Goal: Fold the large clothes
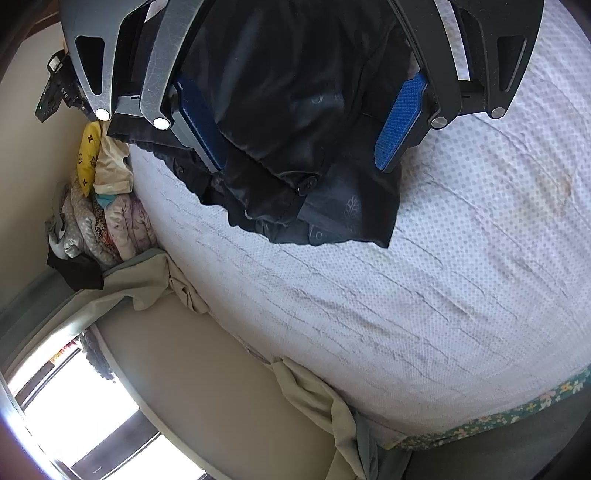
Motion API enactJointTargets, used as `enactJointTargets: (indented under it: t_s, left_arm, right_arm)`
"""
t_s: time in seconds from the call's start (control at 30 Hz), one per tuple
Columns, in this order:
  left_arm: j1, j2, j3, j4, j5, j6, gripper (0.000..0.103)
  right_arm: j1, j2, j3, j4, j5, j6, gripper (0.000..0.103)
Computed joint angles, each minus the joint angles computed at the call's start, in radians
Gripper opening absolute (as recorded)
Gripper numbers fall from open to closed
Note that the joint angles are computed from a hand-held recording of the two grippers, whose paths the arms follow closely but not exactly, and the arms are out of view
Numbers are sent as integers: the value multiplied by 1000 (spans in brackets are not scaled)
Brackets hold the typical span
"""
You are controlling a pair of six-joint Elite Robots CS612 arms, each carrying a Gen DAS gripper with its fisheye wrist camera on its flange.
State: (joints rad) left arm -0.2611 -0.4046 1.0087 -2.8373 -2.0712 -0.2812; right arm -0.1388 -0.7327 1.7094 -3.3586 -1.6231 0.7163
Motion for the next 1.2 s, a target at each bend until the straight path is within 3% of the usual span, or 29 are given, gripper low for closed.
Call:
enactJointTargets:
  t_s: [0.07, 0.13, 0.2, 0.3, 0.37, 0.47, 0.6, 0.83, 1.2]
  left_arm:
    - [-2, 5, -5, 16, -7, 15, 81]
    - [-6, 10, -12, 46, -27, 44, 66]
    - [-12, 8, -8, 71, -22, 73, 44]
    - [-15, 3, 0, 104, -14, 113, 18]
    - [-15, -8, 15, 107, 2, 117, 15]
    - [-15, -30, 48, 101, 35, 119, 13]
    - [-11, -54, 91, 111, 79, 143, 13]
    - [0, -7, 34, 227, 31, 104, 13]
    - [-18, -3, 79, 152, 102, 171, 17]
  right_arm:
    - [4, 13, -20, 28, -1, -15, 72]
    - [2, 24, -34, 50, 18, -26, 71]
    - [0, 31, -39, 67, 41, -41, 63]
    - [1, 42, -61, 126, 80, -75, 40]
    - [10, 39, -73, 181, 62, -103, 17]
    - [15, 20, -62, 224, 49, -90, 9]
    - [14, -7, -31, 276, 45, -40, 8]
    - [-8, 17, -26, 344, 123, 24, 7]
    - [11, 56, -29, 322, 79, -31, 8]
